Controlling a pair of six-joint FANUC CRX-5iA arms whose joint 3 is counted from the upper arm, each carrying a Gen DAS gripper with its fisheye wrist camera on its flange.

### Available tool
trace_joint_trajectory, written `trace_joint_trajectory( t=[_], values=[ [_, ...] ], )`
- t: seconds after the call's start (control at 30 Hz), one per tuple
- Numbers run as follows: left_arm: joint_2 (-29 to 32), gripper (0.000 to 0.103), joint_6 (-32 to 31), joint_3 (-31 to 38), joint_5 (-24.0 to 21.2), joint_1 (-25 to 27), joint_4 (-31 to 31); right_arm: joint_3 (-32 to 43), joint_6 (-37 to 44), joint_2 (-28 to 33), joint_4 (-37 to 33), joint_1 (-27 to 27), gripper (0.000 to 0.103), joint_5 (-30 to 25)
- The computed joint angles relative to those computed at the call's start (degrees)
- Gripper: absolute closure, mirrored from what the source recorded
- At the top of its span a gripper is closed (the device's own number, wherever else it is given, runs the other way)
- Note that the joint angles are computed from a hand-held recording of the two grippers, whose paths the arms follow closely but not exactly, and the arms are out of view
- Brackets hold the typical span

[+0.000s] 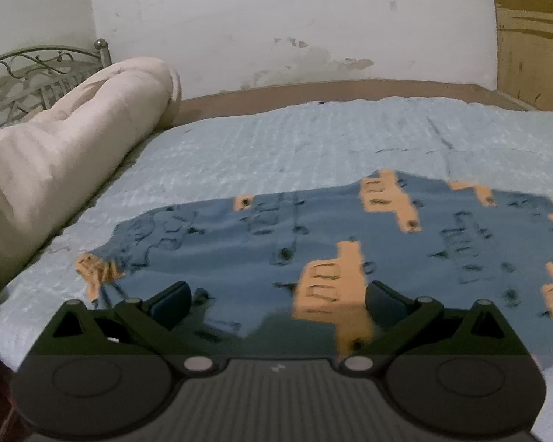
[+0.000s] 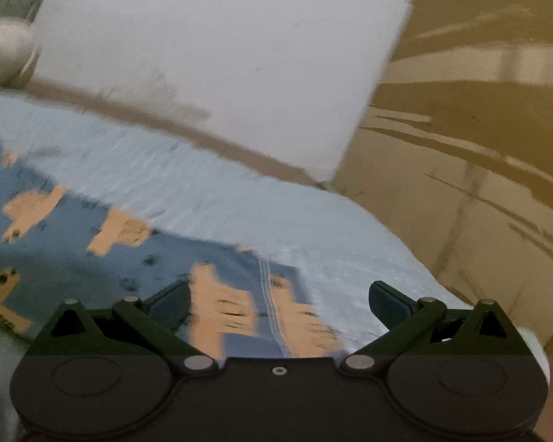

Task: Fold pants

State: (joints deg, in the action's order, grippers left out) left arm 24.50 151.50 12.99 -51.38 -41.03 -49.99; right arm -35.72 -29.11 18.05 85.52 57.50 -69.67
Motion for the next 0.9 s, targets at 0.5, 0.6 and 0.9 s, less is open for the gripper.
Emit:
trace_joint_trajectory(
  t=[0.5,0.6,0.9],
  values=[
    [7.4,0.001,-18.4,6.3,22.7,1.1,26.6,-16.8,-31.9,-18.1,14.5,-4.8,0.001,21.5],
    [10.6,0.001,-24.2,9.5,22.5,0.4,30.5,-16.5,-31.8,-18.9,13.8,-5.3,0.001,23.8],
    [13.2,0.001,-24.2,13.0,18.3,-2.7,23.4,-17.5,-54.4,-20.6,33.0,-16.7,0.001,32.6]
  ],
)
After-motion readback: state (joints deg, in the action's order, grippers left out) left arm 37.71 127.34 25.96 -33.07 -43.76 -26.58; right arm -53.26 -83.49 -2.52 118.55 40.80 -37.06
